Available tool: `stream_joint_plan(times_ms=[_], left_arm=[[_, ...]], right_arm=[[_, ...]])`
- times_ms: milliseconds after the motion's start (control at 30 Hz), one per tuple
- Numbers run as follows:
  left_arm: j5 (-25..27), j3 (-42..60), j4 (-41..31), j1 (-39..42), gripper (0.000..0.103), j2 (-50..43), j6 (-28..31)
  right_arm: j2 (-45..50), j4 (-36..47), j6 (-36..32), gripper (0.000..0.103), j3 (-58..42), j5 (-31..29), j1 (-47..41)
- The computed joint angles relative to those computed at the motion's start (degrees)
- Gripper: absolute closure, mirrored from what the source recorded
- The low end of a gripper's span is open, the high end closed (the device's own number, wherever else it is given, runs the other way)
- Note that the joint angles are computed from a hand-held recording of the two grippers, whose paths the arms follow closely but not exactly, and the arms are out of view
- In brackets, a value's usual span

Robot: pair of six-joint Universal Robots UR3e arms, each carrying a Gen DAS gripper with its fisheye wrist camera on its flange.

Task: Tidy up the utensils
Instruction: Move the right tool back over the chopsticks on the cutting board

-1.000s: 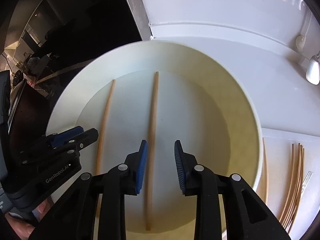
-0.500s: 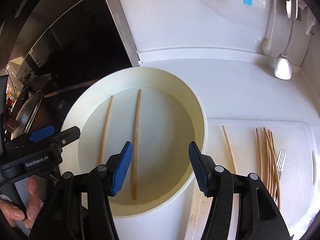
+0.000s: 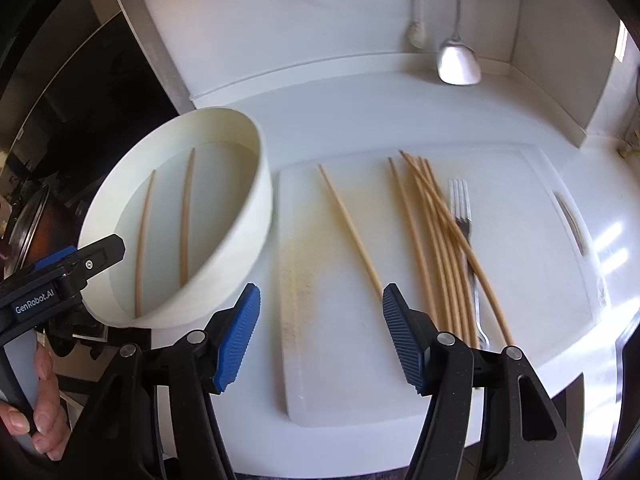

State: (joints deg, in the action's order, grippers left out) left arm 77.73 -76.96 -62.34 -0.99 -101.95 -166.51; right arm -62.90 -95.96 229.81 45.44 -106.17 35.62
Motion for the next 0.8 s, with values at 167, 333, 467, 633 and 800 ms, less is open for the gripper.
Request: stream_joint_plan(times_ms=[167,333,467,633,800], left_arm=[[0.8,-2.3,1.7,-6.4,0.009,1.8,-2.0],[4.0,-4.2,4.9,-13.5,0.008,3.0,-8.3],[10.2,-5.3,6.4,-20.5,0.008,3.7,-17.6],[18.5,-6.6,6.4,-29.2,0.008,3.9,-28.8],[26.2,-8.1,7.1,-36.0,0.008,3.6,-38.7]], right_arm=[[-14.8,-4.6,3.7,0.042,20.3,-1.4,-1.3],[-29.9,-8.5,1.1,0.042,37.4,-1.2,-5.1],[-42.7,-10.7,-7.0,0.042,49.3,2.4,-11.3],[-57.7,-11.4,-21.4,0.042,60.4,9.5,-22.4],[-68.8,-9.5,-38.4,0.042,67.7,20.6,-36.2]])
